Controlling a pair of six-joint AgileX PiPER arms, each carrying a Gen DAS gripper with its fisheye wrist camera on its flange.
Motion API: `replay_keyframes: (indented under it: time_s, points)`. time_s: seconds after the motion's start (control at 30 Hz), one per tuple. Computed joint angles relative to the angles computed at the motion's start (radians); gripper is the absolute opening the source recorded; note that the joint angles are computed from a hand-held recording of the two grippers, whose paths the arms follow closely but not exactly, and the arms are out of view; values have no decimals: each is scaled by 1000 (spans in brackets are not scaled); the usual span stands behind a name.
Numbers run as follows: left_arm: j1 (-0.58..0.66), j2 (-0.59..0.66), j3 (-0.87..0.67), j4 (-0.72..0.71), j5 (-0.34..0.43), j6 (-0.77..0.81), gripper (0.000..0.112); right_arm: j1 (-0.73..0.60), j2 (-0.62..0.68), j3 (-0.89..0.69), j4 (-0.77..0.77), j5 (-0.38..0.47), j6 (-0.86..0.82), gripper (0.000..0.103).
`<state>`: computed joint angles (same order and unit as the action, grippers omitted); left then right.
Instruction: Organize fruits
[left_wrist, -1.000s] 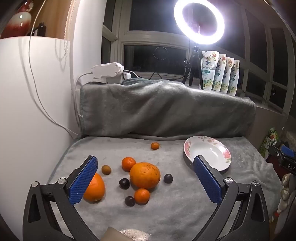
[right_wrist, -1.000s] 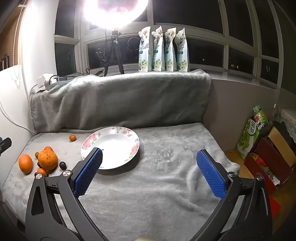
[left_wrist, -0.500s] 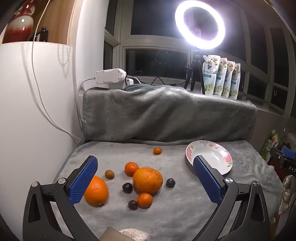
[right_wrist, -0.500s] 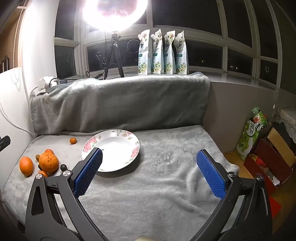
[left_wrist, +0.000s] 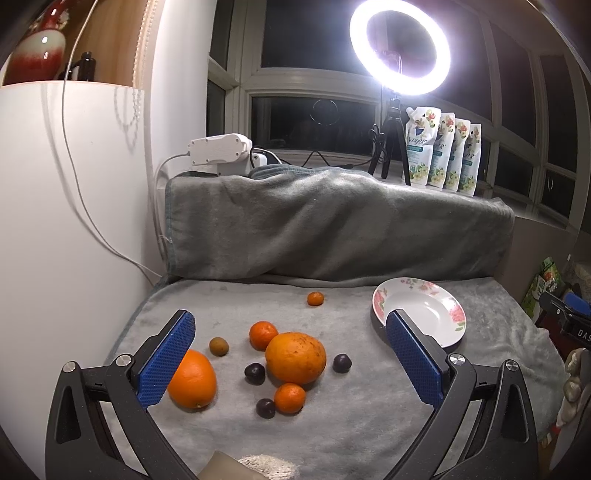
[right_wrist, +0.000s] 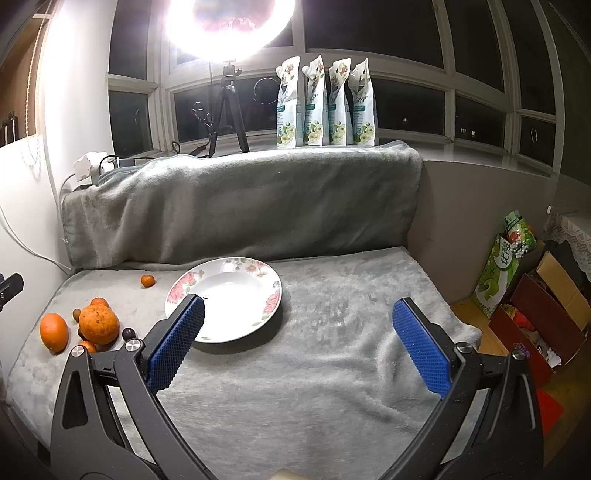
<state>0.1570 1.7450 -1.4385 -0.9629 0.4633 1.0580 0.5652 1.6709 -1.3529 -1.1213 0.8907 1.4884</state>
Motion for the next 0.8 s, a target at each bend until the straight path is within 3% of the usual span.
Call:
replay_keyframes:
  time_s: [0.8]
  points:
    - [-5, -6, 13, -15, -11, 14, 102, -1, -4, 10, -7, -9, 12, 103]
